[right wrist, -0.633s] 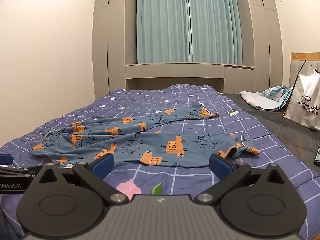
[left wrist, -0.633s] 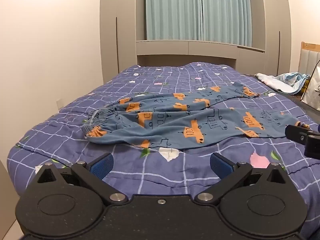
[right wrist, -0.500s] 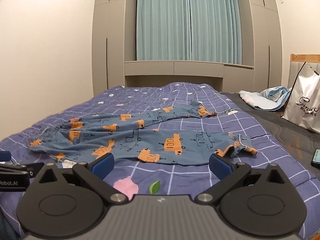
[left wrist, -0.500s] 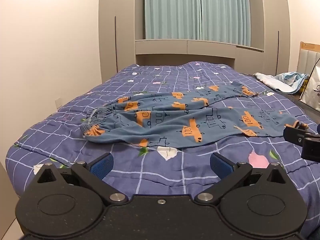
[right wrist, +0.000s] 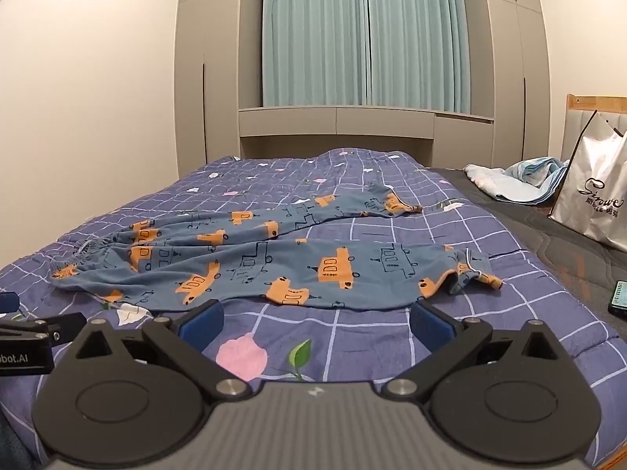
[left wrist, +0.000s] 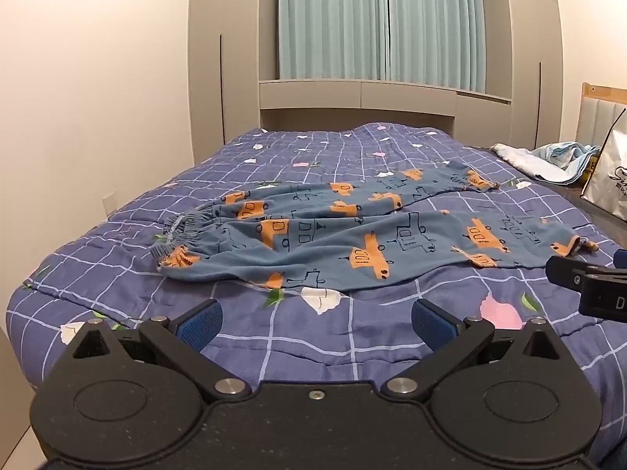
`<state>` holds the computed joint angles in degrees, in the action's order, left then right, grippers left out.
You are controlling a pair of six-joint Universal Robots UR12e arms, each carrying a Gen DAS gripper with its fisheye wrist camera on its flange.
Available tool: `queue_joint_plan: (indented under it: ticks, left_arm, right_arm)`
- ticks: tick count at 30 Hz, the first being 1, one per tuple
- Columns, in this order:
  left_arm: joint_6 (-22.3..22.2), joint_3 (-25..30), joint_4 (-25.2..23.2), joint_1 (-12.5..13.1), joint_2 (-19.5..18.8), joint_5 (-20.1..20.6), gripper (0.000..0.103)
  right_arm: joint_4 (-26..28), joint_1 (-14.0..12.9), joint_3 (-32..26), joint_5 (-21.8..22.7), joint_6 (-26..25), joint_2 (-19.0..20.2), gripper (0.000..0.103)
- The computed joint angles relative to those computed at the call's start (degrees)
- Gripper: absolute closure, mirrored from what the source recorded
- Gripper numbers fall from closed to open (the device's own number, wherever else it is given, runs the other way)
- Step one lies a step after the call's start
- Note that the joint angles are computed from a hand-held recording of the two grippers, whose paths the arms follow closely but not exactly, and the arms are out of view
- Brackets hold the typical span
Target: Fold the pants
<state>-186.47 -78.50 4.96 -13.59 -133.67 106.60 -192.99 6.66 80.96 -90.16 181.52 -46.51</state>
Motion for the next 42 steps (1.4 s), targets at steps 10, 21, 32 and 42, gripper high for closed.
queue_joint_plan:
  ticks: [10,21,32,42]
  left_arm:
    - [0.1,0.1,-0.5,0.0,0.0,0.1,0.000]
    - [-0.1,0.1,-1.1,0.0,0.0,0.0,0.000]
    - [-0.4,0.1,-1.5,0.1,0.0,-0.4,0.000]
    - [-1.9,0.0,-2.3,0.3,0.1,-1.4,0.000]
  right_arm:
    - [-0.2,0.2,0.0,-0.3,-0.4,0.1,0.000]
    - [0.4,0.1,0.1,-0.7,-0.2,0.0,0.000]
    - [-0.2,0.1,0.1,0.0,-0.1,0.1,0.000]
    - [-0.3,0.1,0.1,0.4,-0.2,0.2,0.000]
